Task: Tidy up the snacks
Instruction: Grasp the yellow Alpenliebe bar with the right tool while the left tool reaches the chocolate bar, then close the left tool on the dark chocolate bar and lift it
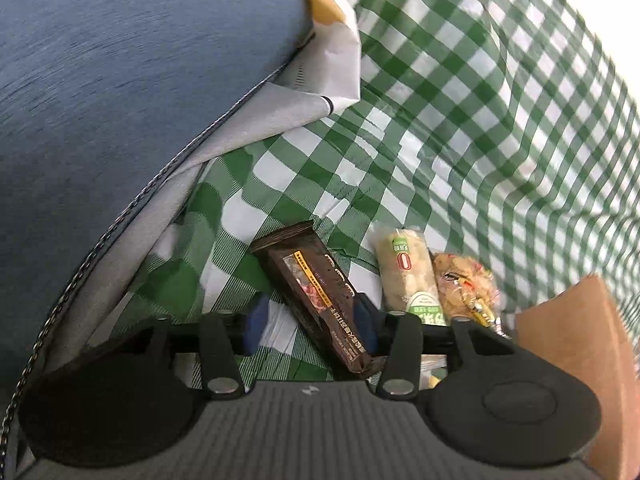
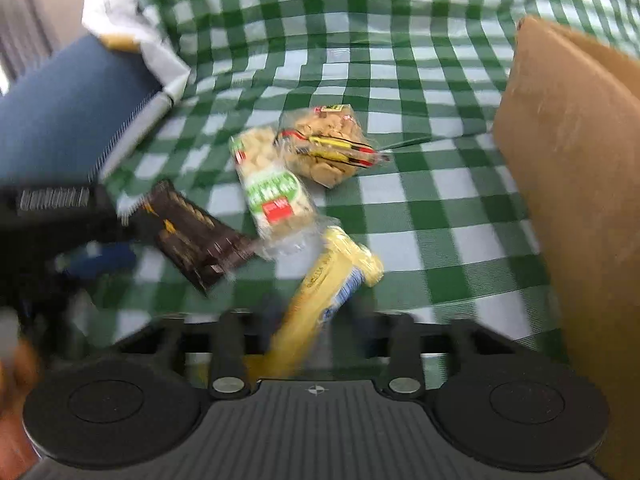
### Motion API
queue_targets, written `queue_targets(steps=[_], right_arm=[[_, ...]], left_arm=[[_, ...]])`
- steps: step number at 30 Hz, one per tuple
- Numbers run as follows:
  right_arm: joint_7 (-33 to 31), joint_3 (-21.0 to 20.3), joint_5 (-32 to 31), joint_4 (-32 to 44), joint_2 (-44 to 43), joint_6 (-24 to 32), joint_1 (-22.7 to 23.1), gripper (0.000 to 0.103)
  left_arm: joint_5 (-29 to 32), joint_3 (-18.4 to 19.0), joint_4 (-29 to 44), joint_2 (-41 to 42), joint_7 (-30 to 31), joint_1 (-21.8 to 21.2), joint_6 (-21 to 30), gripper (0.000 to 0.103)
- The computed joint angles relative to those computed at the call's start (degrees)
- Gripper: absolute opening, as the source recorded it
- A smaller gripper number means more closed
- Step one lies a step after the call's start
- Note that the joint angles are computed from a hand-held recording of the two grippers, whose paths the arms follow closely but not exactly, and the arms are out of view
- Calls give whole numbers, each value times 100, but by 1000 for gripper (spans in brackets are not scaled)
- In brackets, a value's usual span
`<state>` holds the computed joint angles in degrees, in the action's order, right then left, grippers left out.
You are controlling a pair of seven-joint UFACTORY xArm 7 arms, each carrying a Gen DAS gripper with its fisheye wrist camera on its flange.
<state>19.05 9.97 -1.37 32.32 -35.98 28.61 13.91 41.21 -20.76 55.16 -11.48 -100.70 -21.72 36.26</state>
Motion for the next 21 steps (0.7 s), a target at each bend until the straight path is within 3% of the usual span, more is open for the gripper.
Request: queue_targets(steps=[3,14,16,21], right_arm=[[-363,-96,-196,-293,-497,146,-5,16],[-2215,-695,-90,-980,-2193,1261,181,16],[-2414,-707,-3,-1028,-2349,1429,154,16],[-2801,-689,109,-1133,-2515,1494,52,16]], left_arm=[[242,-108,445,378,158,-78,551,78],[850,253,1832,1680,1005,-1123,2396,86],[939,358,1921,1773,1130,-1313,2610,82],[1064,521,1797,1644,1239,-1568,2749,44]])
